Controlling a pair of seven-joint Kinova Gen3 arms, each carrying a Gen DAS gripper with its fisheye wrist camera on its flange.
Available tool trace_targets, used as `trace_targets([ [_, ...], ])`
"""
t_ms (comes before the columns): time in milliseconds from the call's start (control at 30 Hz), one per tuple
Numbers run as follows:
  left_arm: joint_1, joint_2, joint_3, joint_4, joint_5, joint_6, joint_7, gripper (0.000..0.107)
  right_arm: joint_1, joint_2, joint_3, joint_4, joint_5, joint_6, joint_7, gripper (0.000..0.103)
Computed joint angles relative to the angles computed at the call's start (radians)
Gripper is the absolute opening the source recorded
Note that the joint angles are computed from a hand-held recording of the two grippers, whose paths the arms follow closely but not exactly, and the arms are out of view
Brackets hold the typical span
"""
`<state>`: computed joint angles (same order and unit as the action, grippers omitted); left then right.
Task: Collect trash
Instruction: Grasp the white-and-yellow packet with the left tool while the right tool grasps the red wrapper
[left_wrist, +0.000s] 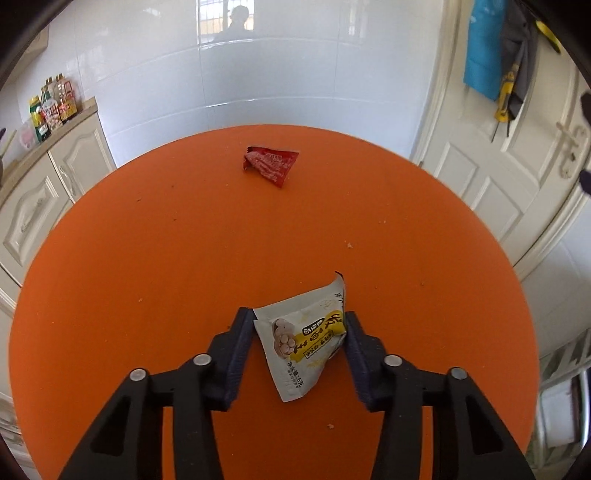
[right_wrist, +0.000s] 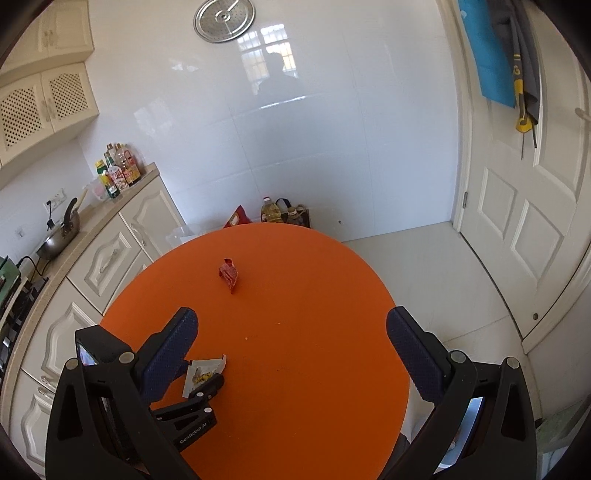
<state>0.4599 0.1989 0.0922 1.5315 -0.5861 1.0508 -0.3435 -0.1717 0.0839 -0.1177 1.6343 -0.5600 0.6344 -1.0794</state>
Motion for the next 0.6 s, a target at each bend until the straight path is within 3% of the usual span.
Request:
trace_targets([
  [33,-0.016,-0.003,-0.004,0.009,0.021,-0.037,-0.017,0.013,-0.003,0.0,-0.001,0.003,0.006,-0.003,-0.005,0.103],
  [333,-0.118,0.068,-0.066,-0.06,0.105,-0.17,-0.12,0.008,-0.047,0.028,-0.019,-0.01,0.086,-0.008,-0.077,0.103],
  [600,-0.123,0.123,-0.12,-0.123,0.08,-0.2,-0.068,0.008,-0.121,0.099,-0.045,-0.074,0.211,-0.007,-0.179,0.103],
])
